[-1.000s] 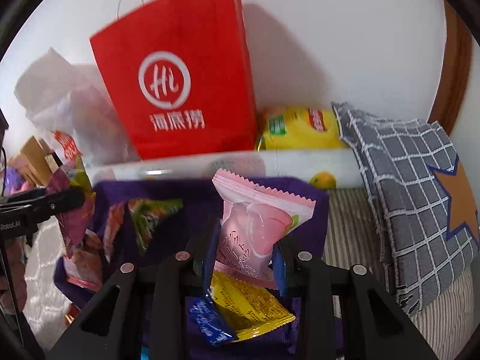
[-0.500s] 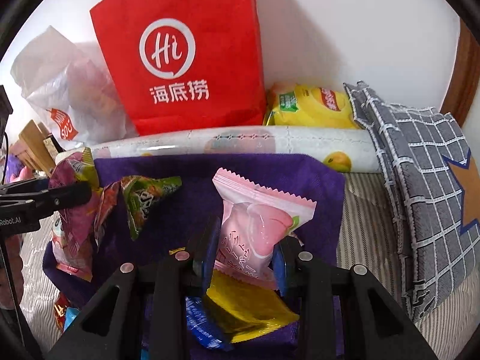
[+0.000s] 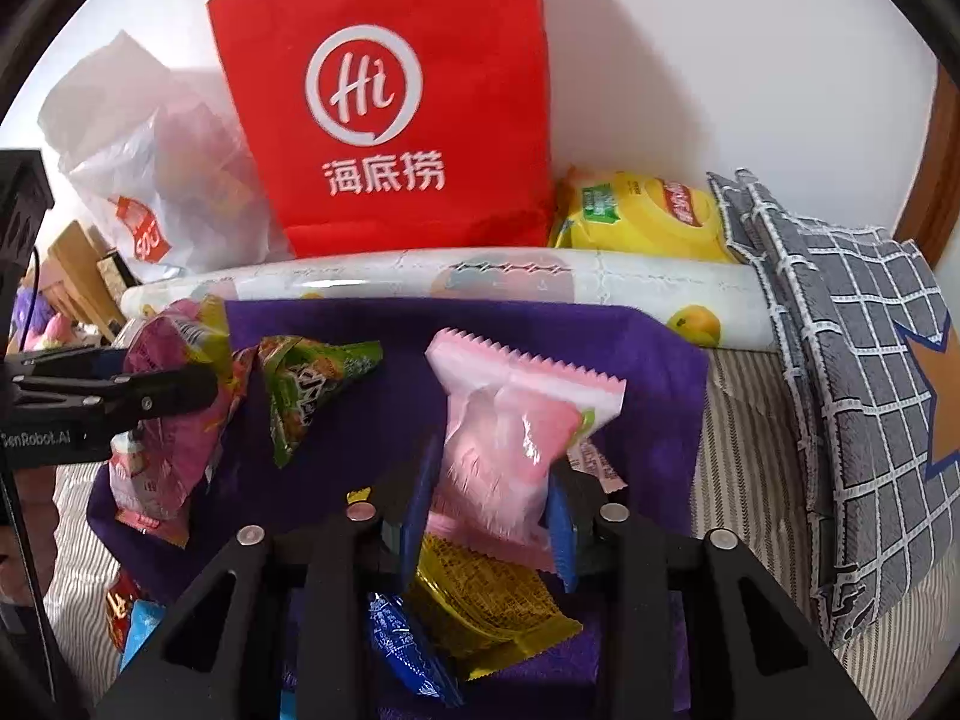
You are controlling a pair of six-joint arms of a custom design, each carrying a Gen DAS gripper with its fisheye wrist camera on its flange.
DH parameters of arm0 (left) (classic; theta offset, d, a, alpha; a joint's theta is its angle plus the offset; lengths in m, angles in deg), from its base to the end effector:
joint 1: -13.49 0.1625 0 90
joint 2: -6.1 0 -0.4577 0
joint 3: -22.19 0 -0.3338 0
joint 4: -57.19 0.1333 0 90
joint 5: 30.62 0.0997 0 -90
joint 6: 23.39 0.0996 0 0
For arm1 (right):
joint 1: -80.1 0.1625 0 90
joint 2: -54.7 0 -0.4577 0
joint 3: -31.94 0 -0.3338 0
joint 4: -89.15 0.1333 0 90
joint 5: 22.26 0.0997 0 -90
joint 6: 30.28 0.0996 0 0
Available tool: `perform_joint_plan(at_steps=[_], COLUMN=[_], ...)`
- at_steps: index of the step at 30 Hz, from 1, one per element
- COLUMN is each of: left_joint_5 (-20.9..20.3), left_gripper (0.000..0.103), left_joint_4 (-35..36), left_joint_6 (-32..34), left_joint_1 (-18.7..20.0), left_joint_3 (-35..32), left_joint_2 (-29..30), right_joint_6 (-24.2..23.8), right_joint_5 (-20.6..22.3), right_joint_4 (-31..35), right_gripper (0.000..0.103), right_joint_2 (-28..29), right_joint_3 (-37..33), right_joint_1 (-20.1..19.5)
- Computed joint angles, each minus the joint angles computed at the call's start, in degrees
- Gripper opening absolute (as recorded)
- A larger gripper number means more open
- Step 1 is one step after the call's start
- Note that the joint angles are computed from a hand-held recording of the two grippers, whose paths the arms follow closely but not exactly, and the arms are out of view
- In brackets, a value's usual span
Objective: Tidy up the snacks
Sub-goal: 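Lower the pink-purple bag onto the towel with the left tool while the right tool drops the pink candy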
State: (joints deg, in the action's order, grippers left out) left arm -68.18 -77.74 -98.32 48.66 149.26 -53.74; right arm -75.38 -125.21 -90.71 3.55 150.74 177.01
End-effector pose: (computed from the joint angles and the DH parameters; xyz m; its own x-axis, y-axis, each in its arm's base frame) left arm -0.2279 -0.4202 0.1564 -0.7577 -0.3400 -0.5571 0.0950 0.7870 -0.6095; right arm 0.1755 -0.5257 0.1581 -0.6112 -0.6744 0.4142 -0.7712 0.6253 -0.1199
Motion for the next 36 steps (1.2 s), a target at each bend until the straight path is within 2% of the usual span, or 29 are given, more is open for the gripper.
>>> perform_joint_plan(at_steps=[5,15,26,36], left_joint_5=[0.0,-0.1,-1.0,-1.6], left_gripper=[0.066,0.066,0.066,0.066], left_joint_4=[-0.9,-5.4,-5.1,-6.6], left_joint_6=[0.6,3.3,3.6,4.8], left_joint_1=[0.0,-0.3,0.4,0.7], left_joint_3=[0.3,1.7,0.9,0.9], left_joint_2=[0.0,-0.4,0.7,1.3], right_joint_6=[-0.4,0.2,1.1,1.5], right_joint_5=[0.6,0.9,2.0,5.0], right_joint_4=[-0.1,0.2,-0.9,-3.4], right_gripper=[0.044,0.045,0.046,0.057], right_joint_2=[-0.3,-0.8,-1.8,-3.4], right_joint_3=[0.3,0.6,1.6,3.3], right_joint_1=[-0.1,0.0,-0.5,-1.2])
